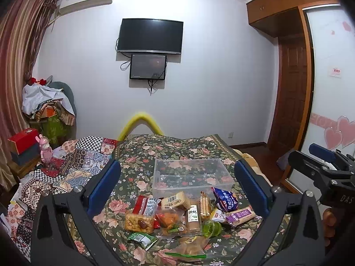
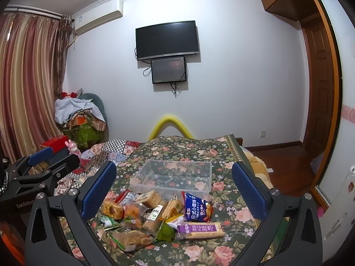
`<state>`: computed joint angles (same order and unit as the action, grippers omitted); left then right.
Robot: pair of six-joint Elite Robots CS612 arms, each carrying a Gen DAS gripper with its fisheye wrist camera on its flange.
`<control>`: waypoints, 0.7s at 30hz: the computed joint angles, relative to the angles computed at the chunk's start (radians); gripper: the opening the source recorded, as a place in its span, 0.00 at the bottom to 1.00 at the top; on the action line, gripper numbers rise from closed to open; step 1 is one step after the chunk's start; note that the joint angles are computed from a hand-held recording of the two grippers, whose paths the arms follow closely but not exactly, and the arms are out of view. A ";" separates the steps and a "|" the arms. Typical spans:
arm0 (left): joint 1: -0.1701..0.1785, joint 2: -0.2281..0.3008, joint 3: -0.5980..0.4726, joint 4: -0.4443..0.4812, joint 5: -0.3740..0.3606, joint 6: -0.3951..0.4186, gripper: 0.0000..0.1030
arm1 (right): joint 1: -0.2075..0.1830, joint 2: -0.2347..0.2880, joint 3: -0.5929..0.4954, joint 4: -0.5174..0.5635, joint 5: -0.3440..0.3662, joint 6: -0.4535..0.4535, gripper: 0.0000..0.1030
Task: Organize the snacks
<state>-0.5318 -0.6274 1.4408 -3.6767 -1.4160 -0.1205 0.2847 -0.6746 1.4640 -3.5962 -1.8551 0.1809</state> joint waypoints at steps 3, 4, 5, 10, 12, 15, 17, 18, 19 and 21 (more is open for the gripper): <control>0.003 0.005 -0.009 0.021 0.000 0.000 1.00 | -0.003 0.003 -0.002 0.014 0.006 0.008 1.00; 0.004 0.007 -0.011 0.027 0.000 0.000 1.00 | -0.004 0.005 -0.005 0.024 0.008 0.012 1.00; 0.006 0.010 -0.015 0.034 -0.001 -0.001 1.00 | -0.006 0.006 -0.005 0.029 0.010 0.015 1.00; 0.019 0.027 -0.033 0.092 -0.016 -0.001 1.00 | -0.016 0.011 -0.009 0.079 0.025 0.041 1.00; 0.024 0.036 -0.043 0.124 -0.014 0.000 1.00 | -0.021 0.014 -0.010 0.108 0.026 0.049 1.00; 0.033 0.048 -0.060 0.187 -0.003 -0.003 1.00 | -0.029 0.017 -0.010 0.168 0.026 0.062 1.00; 0.040 0.058 -0.073 0.224 0.001 -0.014 1.00 | -0.035 0.022 -0.013 0.213 0.025 0.072 1.00; 0.045 0.064 -0.081 0.249 0.000 -0.021 1.00 | -0.038 0.023 -0.014 0.236 0.028 0.077 1.00; 0.046 0.067 -0.085 0.262 0.000 -0.025 0.99 | -0.043 0.025 -0.014 0.258 0.035 0.088 1.00; 0.054 0.079 -0.100 0.303 0.001 -0.030 0.98 | -0.048 0.025 -0.013 0.298 0.042 0.098 1.00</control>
